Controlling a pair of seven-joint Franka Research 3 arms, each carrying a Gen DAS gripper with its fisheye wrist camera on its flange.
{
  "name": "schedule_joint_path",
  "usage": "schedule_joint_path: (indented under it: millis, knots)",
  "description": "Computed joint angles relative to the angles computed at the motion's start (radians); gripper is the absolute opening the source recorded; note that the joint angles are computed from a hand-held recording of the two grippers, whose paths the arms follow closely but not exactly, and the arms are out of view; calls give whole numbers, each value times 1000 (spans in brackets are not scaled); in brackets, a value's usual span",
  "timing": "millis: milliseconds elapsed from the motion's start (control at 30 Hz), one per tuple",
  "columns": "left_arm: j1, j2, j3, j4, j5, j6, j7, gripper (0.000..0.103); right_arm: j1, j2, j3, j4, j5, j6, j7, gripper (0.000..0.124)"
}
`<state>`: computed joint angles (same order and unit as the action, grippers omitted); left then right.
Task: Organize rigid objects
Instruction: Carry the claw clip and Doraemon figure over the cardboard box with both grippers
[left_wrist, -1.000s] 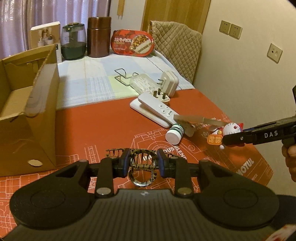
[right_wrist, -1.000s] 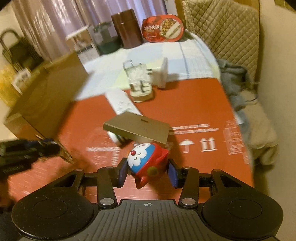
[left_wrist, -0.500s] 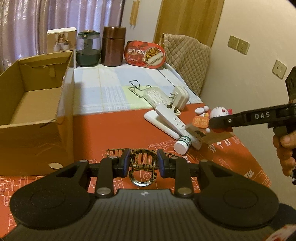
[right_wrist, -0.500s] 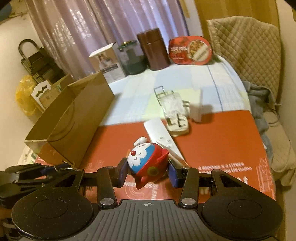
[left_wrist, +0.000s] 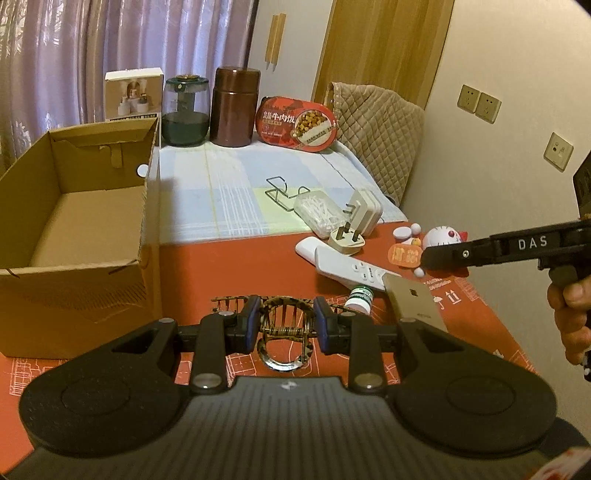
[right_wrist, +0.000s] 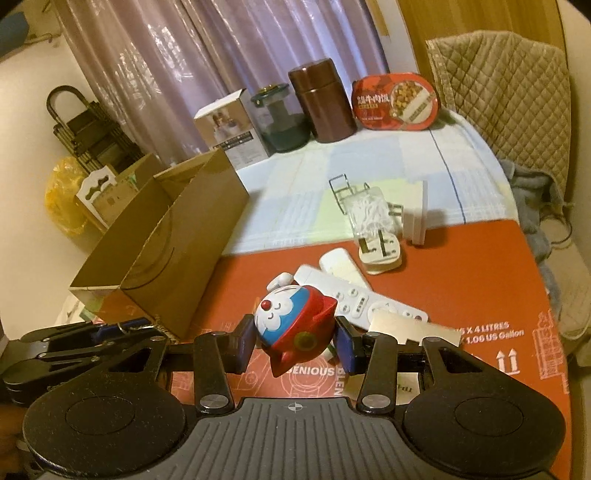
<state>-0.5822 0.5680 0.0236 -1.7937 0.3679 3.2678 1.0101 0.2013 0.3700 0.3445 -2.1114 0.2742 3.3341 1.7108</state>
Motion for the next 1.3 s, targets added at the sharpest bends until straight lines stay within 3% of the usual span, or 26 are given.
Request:
schedule_joint_path:
  millis: [300, 433, 700, 767, 833, 1033, 1300]
  knots:
    - [-29, -57, 43, -31, 1, 8, 2, 25, 158, -45, -145, 21, 42, -22, -18, 42]
    - [-13, -87, 33, -48, 5, 7, 13, 25, 227, -50, -203, 47, 56, -34, -32, 42]
    - [33, -159, 22, -89, 21, 0, 22, 25, 297, -7, -236, 170, 55, -69, -59, 42]
    - [57, -177, 15, -94, 24, -4, 25, 25, 306, 19, -236, 223, 46, -87, -68, 42]
    - [50, -195, 48, -98, 34, -9, 24, 25, 319, 59, -237, 299, 34, -115, -76, 42]
    - [108, -207, 75, -66, 79, -59, 12, 25, 369, 224, -247, 576, -12, -221, -88, 42]
    - [278, -112, -23, 64, 109, -143, 32, 25, 459, 509, -329, 1021, -105, -436, -11, 42]
